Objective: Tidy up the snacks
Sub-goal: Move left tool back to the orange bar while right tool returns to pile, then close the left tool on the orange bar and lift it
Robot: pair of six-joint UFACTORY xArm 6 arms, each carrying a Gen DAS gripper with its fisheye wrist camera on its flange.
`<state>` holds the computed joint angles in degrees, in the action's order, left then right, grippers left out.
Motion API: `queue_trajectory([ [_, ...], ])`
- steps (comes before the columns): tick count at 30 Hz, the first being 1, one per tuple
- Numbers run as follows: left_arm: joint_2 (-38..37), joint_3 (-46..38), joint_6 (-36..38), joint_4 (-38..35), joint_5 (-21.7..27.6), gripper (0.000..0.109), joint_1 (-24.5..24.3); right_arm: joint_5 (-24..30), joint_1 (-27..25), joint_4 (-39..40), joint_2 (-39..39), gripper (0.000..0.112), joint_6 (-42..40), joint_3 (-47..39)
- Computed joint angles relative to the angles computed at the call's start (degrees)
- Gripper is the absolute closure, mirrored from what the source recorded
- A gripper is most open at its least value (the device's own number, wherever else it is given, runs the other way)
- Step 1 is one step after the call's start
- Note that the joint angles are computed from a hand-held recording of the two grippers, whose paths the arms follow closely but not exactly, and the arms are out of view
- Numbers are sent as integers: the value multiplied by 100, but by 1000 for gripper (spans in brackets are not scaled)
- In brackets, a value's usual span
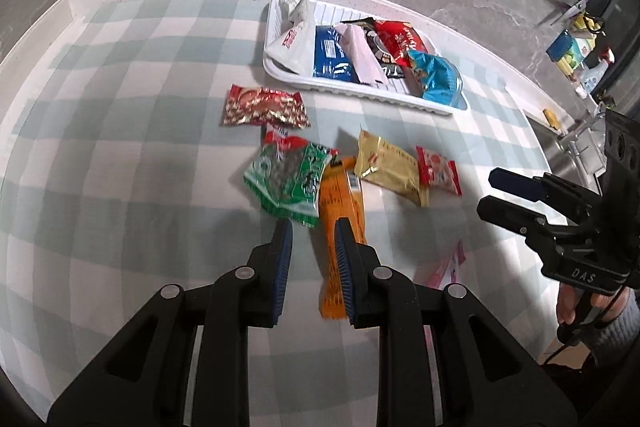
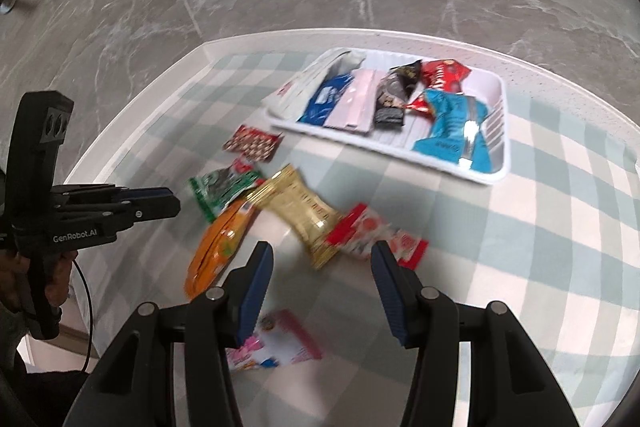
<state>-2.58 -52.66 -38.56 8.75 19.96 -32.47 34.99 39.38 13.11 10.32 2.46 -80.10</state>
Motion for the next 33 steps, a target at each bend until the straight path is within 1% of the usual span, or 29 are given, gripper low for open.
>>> queue_trajectory([
  [7,-23,103,111,-167,-64,88,-92,5,178,-129,-198,58,95,225],
  [11,59,80,402,-502,-105,88,-126,-5,205,-210,-294,58,207,325],
  [19,360,-130,776,-895,-106,87,-155,0,247,-466,-446,58,566,472],
  [20,398,-157,840,-968,-107,84,-158,-6,253,-489,-468,58,599,495],
  [22,497,-222,1089,-1262,-118,71,-166,5,267,-558,-489,58,683,516],
  [23,545,-247,1301,-1515,-147,58,-174,9,276,-602,-504,58,738,532],
  [24,576,-255,1399,-1667,-187,55,-185,11,278,-618,-509,58,763,536],
  [26,655,-314,1539,-1846,-208,55,-195,11,280,-674,-521,58,824,546],
  [28,748,-406,1520,-1782,-183,55,-198,19,284,-740,-521,58,907,542],
  [30,836,-484,1679,-1921,-190,55,-215,32,280,-776,-515,58,964,537],
  [33,949,-583,1663,-1806,-170,55,-232,51,279,-857,-488,58,1058,512],
])
